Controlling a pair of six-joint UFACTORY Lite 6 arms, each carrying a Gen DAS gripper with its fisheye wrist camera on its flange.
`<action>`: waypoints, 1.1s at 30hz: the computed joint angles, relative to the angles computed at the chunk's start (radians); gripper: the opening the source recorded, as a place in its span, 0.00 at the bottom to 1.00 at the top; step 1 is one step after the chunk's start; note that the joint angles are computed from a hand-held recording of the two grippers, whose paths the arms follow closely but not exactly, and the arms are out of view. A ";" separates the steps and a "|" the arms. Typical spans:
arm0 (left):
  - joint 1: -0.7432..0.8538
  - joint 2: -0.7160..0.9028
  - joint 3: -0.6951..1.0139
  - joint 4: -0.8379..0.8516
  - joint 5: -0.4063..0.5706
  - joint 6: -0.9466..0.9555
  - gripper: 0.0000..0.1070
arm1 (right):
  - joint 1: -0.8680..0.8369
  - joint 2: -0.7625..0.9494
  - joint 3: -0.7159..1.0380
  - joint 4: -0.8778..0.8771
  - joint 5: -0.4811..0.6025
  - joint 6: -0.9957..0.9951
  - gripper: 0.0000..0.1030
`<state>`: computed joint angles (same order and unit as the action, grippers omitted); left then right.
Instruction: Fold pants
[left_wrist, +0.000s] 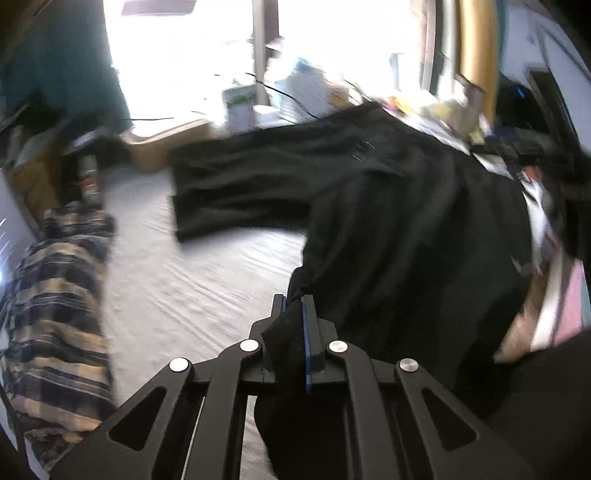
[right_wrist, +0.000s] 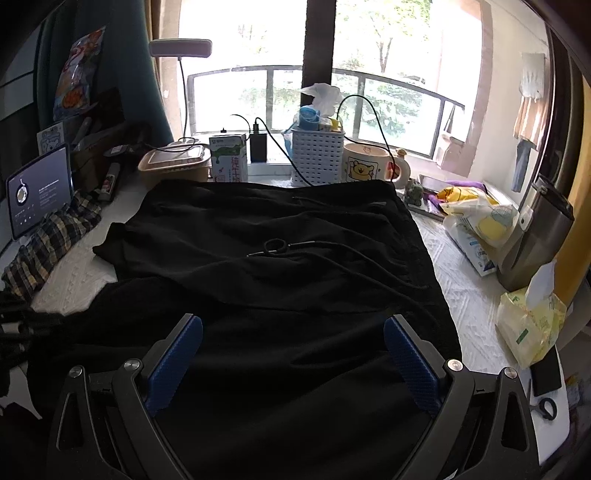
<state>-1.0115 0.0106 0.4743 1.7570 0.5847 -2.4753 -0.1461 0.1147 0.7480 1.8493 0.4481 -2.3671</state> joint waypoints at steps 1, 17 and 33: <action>0.032 -0.017 -0.004 0.006 0.004 0.005 0.06 | -0.006 0.009 0.005 0.000 0.005 0.003 0.96; 0.465 0.057 0.088 0.274 -0.193 -0.051 0.46 | -0.146 0.056 0.044 -0.005 0.041 -0.006 0.96; -0.014 -0.218 -0.189 -0.051 0.000 -0.126 0.61 | -0.495 0.041 -0.010 -0.017 0.083 -0.188 0.96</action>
<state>-1.0254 -0.2072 0.2858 1.7065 0.5843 -2.6008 -0.6415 0.1553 0.7375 1.8326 0.5308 -2.5550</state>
